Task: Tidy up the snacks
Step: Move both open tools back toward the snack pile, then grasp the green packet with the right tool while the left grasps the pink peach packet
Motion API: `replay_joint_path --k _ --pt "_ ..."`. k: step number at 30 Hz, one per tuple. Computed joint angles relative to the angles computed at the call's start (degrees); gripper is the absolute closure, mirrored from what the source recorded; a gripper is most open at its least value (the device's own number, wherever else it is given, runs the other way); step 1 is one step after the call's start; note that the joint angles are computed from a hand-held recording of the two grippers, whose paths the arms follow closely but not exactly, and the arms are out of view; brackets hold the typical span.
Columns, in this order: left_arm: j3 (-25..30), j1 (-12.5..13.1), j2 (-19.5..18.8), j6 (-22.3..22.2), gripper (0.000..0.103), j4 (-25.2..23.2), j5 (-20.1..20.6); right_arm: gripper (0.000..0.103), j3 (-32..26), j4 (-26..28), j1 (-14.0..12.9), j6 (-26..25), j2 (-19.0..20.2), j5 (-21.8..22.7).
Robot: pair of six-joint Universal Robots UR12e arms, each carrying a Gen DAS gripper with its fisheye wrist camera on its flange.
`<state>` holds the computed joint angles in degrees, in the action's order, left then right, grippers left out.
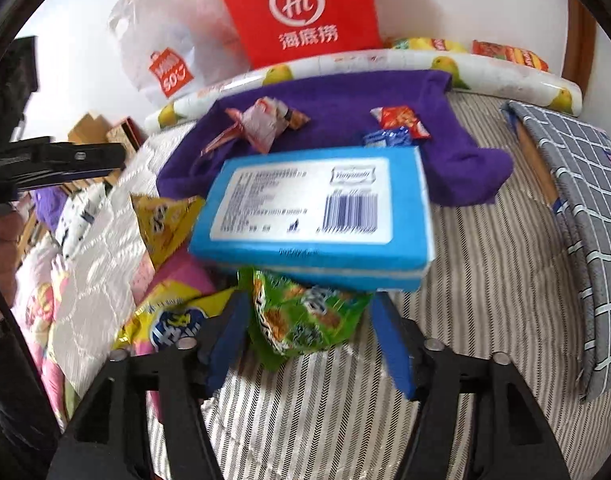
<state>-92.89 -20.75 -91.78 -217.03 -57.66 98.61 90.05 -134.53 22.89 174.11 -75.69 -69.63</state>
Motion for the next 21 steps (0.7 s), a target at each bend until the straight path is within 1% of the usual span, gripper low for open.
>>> replay_joint_path --k 2,5,7,9,10,11,16,21 --pt "-0.6 -0.6 0.6 -0.5 0.049 -0.7 0.8 0.036 0.2 0.1 0.5 -0.2 0.2 -1.4" --pt "-1.7 -1.2 1.7 -1.8 0.049 -1.2 1.7 0.036 0.2 1.7 0.5 -0.8 0.7 -0.1" --pt "-2.4 -1.4 2.4 -2.8 0.048 -1.2 1.8 0.036 0.1 2.3 0.8 -1.2 1.1 -0.6" --pt "-3.0 -1.7 2.9 -3.6 0.048 -1.2 2.0 0.037 0.5 1.4 0.8 -0.9 1.2 0.1" --pt "-3.1 -1.8 2.9 -3.9 0.049 -1.3 2.2 0.039 0.7 0.7 0.7 -0.5 1.2 0.4" --pt "-3.3 -1.9 3.1 -4.1 0.049 -1.3 2.2 0.045 1.0 -0.1 0.6 0.2 1.2 0.6" --pt "-4.5 -2.4 3.6 -5.5 0.049 -1.0 2.0 0.045 2.4 -2.8 -0.3 1.9 0.4 2.4" --pt "-5.5 -2.8 3.4 -6.5 0.049 0.4 1.2 0.046 5.2 -6.2 -1.8 2.6 -2.0 3.0"
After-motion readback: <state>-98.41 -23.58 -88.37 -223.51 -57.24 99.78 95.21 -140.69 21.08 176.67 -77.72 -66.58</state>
